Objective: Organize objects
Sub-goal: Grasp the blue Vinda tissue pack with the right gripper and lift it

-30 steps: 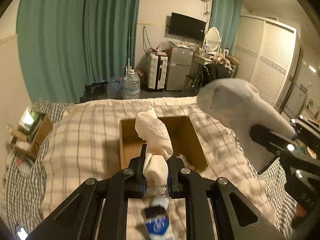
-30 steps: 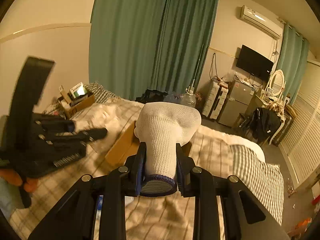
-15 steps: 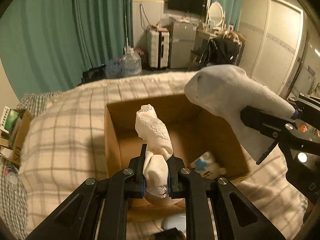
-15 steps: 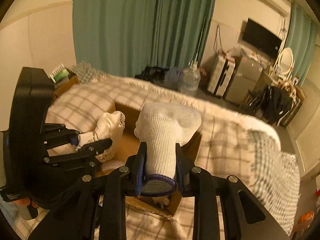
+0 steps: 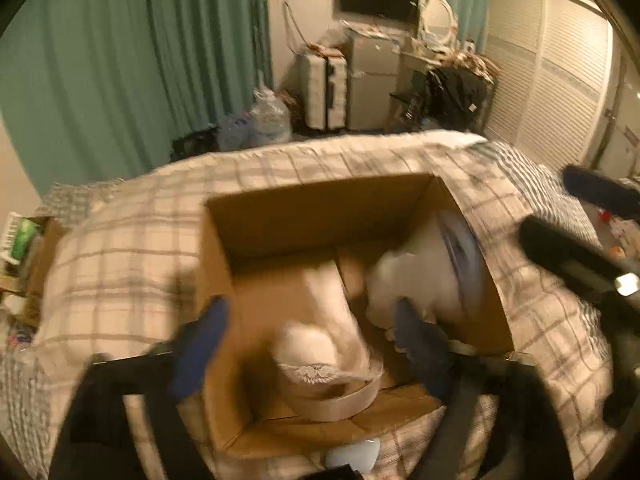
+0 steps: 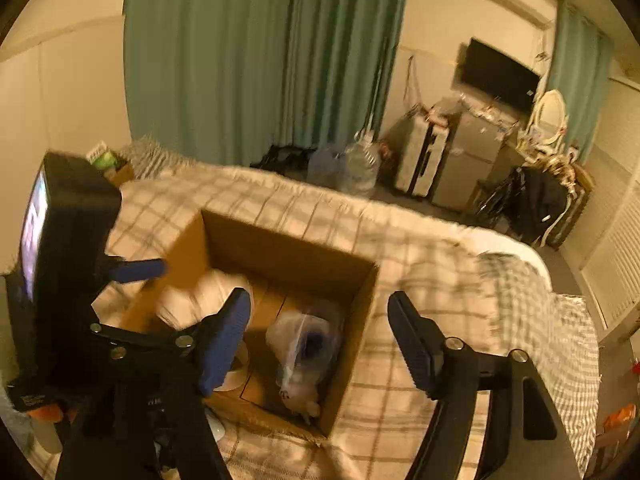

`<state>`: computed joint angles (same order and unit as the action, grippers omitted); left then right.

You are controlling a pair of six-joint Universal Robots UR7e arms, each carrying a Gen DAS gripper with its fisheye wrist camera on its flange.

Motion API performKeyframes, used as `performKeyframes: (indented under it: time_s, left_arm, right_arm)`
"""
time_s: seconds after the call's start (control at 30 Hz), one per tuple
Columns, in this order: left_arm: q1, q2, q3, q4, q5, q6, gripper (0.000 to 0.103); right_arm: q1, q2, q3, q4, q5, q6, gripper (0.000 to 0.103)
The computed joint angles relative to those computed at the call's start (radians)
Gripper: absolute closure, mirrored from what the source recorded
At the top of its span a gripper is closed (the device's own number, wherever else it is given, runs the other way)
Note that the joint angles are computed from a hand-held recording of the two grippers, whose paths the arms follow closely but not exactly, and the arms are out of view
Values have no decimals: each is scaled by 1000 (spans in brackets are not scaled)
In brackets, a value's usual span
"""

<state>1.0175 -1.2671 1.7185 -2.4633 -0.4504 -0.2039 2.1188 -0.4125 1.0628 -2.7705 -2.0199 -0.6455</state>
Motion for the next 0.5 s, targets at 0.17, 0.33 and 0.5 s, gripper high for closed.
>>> performKeyframes:
  time_s: [0.17,0.33,0.5]
  left_arm:
    - [-60,-88,39,159,39,-140,6]
    - [-146,-205,116,325,108,-316,5]
    - [-256,-356,218,603,158,-587,0]
  right_arm:
    - [31,-108,132,-100,-43,9,19]
    - [69,-209,244,-149,-89,35,12]
    - [101,-306,387,-167,-82,92,10]
